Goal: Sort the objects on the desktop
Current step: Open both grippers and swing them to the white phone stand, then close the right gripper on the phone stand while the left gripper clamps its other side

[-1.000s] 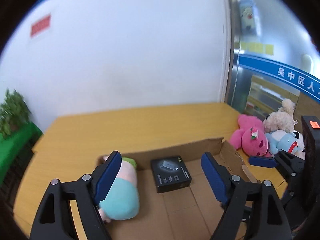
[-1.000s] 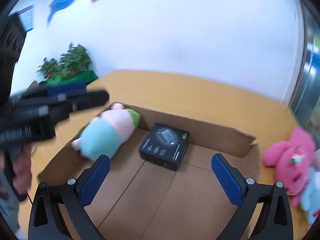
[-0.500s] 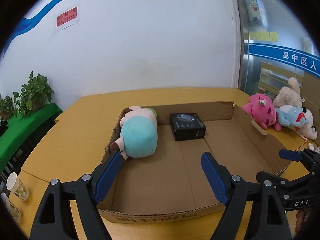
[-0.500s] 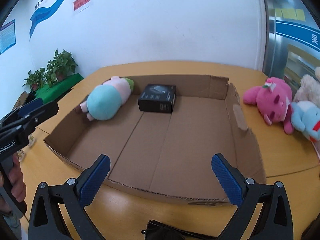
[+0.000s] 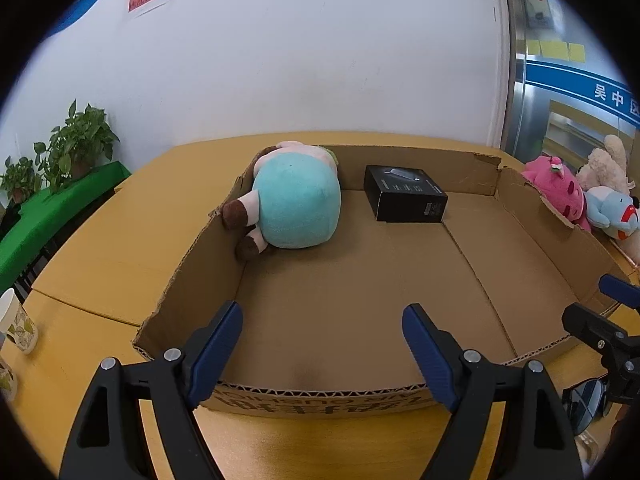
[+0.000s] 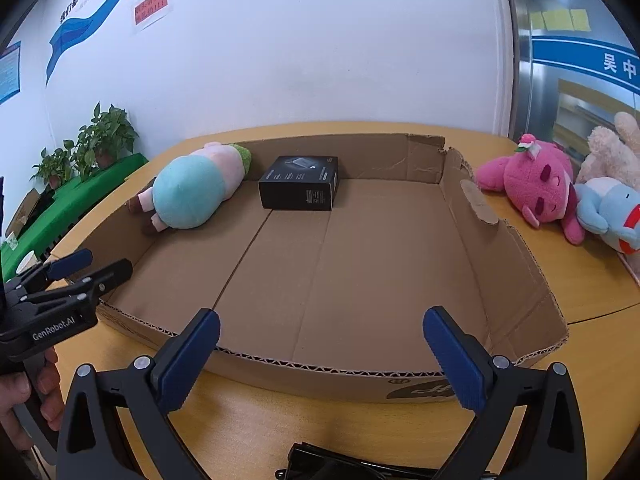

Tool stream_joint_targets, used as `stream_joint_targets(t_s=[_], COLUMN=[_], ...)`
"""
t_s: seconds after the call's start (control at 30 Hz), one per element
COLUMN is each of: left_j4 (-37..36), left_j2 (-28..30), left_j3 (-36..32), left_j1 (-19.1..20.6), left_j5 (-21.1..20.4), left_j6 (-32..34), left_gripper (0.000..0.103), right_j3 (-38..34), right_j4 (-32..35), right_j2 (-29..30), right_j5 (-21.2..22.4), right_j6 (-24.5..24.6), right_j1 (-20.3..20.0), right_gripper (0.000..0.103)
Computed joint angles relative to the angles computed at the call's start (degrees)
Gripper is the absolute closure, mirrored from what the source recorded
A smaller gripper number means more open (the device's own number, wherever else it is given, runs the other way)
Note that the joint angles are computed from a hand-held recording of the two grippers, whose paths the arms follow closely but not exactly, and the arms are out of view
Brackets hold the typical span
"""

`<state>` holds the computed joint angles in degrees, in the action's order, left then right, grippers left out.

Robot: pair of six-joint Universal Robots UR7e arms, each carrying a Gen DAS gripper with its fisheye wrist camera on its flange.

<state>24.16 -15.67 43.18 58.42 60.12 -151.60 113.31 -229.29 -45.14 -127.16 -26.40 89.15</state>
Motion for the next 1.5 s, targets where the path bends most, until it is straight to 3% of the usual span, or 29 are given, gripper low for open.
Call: stream_joint_targets(t_s=[0.2,0.27,0.37,0.5,0.67,0.77,0.87,0.93,1.07,1.2,1.3,1.5], left_j4=[-1.3,0.0,1.5,3.9,11.3,16.5,21.1,24.5,27.5,28.5,29.0,30.2], left_j2=[-0.7,-1.3,-4.1,-7.7,-8.9,-7.9,-6.7,-5.6,-4.8,-4.8,-4.9,-5.1], left_j3=[1.5,1.9,4.7,9.0,12.3,13.3,13.5,12.5,11.7,12.2,12.3,12.1], left_j1=[0.0,0.0,-0.4,-1.4,-2.3,-2.3,-1.7,-1.2,-0.5,0.1,0.6,1.5], left_j5=[0.1,1.1,4.3,6.8,8.0,8.4,10.1,11.8,14.1,15.9,16.7,17.3], left_j6=[1.5,0.4,-1.2,-2.4,-4.9,-7.7,-10.9,-12.8,-15.5,-16.2,-16.6,-16.8], left_gripper=[0.021,0.021,0.021,0.021,0.021,0.021,0.021,0.021,0.021,0.022,0.022,0.023], right_j3=[0.4,0.7,2.0,5.0,16.5,24.0,28.0,28.7,28.5,26.1,24.4,24.6], right_j4=[-10.5,-10.1,-3.5,-5.7,-7.2,-1.5,6.2,10.0,14.9,18.9,20.8,21.6], right_j2=[3.3,3.0,-0.4,-3.6,-12.6,-19.2,-22.3,-21.8,-20.0,-17.4,-15.8,-15.0], right_j5=[2.4,2.7,3.3,2.7,10.4,17.2,20.1,19.8,23.7,23.5,22.6,25.3], right_j6=[-4.7,-4.8,-2.3,-1.3,-1.0,0.0,0.3,0.7,2.4,1.4,2.2,4.9], right_j1=[-0.5,-0.5,-0.6,0.0,-1.7,-4.6,-6.8,-7.6,-9.9,-9.3,-9.1,-9.2], right_gripper=[0.000,0.000,0.000,0.000,0.000,0.000,0.000,0.000,0.002,0.006,0.008,0.007])
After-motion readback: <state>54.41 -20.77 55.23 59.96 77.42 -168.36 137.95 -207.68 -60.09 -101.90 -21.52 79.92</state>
